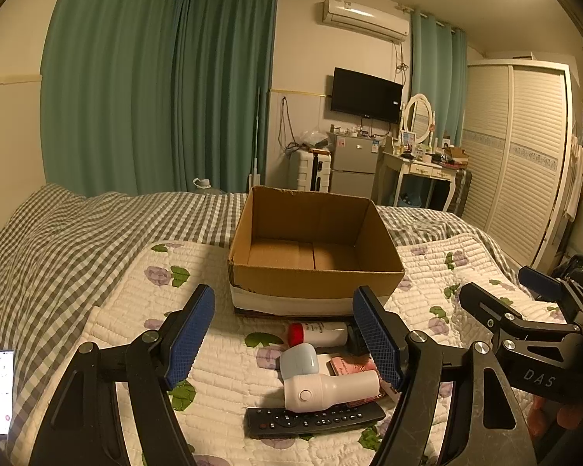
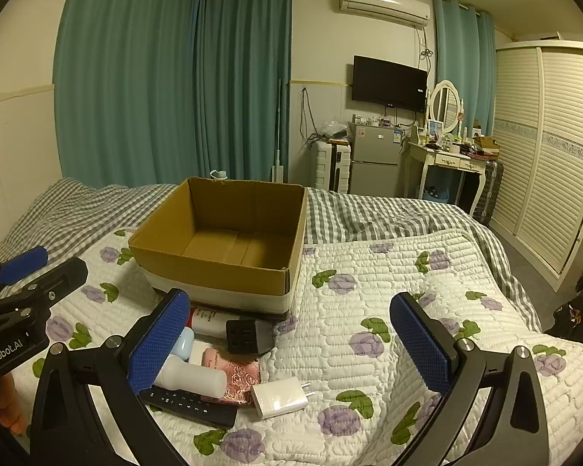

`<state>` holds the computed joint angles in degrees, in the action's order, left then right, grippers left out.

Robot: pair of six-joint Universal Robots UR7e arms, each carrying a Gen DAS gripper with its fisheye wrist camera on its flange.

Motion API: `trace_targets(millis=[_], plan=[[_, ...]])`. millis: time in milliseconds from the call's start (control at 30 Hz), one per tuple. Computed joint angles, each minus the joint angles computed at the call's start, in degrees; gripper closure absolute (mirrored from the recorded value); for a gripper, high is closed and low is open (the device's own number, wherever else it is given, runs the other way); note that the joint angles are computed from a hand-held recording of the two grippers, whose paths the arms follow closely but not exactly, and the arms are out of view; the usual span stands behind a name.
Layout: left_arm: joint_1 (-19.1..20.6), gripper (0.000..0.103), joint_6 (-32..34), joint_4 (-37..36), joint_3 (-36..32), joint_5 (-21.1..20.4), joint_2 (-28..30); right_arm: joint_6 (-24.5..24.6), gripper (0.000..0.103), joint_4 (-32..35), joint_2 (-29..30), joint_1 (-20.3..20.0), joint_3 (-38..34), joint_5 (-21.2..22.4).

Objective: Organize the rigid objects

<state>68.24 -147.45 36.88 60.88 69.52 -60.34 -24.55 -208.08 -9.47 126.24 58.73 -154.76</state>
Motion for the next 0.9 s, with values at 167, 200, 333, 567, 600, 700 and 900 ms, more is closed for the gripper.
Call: trace_targets(millis=[167,200,333,567,600,700,900], plan=[[0.00,0.027,-0.07,-0.06,0.05,-0.15,0.02,0.20,0.000,0.02,-0.08,0.11,0.30,0.13],[-0.01,0.027,-0.06,0.04,-0.02,-0.16,0.05,0.20,0.000,0.20,-0.09,0.11,0.17,0.02],[0.02,0.027,-0.02,0.05,-0.03,-0.16,0.09,0.70,0.000,0.26,-0.06,-0.15,0.81,0.59],[0.15,0.027,0.06,0.02,-0.05,-0.12,0.08,1.42,0.000,1.53,-0.60,-0.03,1.31,0.93],[0.10,0.027,0.00,0.17,-0.20,-0.15,0.12,1.51,0.000,1.59,-0.61,-0.02,1.34,0.94],[0.10,0.027,-0.03,0.23,-0.25,-0.13,0.14,1.93,0.000,2.01,-0.76,-0.04,1.43,0.88],[0.11,0.027,0.00,0.35,-0.38,-0.11,0.19,1.93,0.000,1.93,-0.77,-0.06,1.54,0.94]])
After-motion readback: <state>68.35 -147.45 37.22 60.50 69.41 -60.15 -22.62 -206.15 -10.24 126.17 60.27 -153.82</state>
